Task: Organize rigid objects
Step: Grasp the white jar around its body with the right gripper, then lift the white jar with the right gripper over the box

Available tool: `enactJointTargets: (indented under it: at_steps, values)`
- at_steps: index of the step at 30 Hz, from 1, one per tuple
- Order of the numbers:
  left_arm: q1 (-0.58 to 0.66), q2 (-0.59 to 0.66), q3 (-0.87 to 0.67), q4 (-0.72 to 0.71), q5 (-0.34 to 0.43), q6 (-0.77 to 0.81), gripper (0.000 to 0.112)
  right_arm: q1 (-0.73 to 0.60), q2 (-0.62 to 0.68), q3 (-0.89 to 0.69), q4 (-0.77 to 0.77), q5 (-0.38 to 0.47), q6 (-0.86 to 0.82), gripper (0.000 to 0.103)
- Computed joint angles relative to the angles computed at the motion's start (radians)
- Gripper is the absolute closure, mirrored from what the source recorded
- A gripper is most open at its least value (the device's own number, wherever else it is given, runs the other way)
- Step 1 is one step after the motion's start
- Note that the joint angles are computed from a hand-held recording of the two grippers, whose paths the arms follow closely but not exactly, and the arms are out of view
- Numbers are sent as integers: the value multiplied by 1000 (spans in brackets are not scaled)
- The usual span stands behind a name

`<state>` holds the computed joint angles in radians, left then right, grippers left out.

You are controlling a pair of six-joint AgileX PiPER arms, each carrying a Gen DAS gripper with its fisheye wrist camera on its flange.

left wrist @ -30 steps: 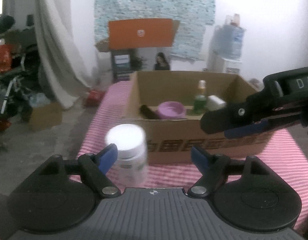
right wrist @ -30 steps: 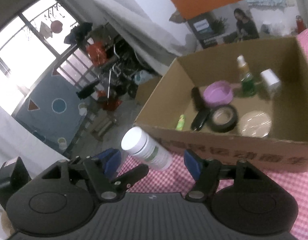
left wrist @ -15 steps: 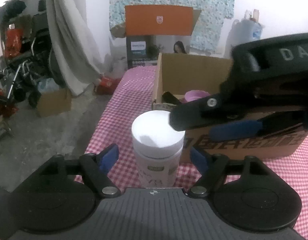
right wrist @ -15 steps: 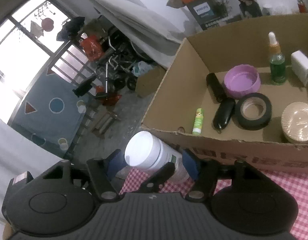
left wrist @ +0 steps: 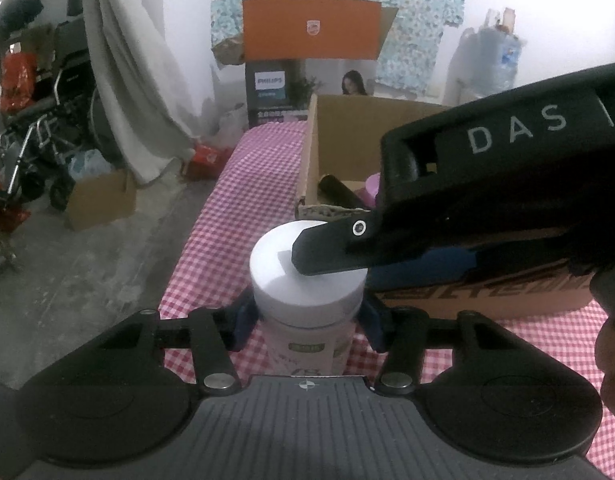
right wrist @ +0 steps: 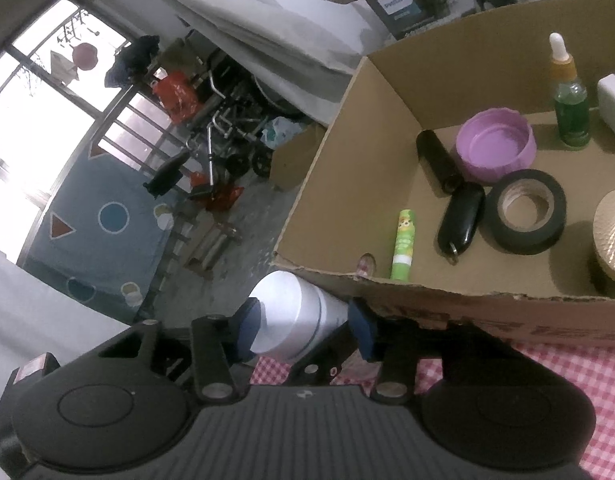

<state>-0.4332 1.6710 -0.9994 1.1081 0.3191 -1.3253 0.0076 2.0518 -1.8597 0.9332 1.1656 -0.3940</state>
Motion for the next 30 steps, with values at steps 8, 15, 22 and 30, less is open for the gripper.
enactJointTargets:
  at_steps: [8,15,22,30]
  values:
    - [-17,-17,-2,-35,37,35,59,-1,-15,15,7,1,-8,52]
    - [-55,-73,27,-15,80,17,59,-14,-62,66,44,6,-55,52]
    - [-135,-148,53,45,173,-47,59,-37,-155,144,90,12,-119,52]
    - [-233,-203,2,92,269,-67,59,-97,-257,145,136,41,-166,52]
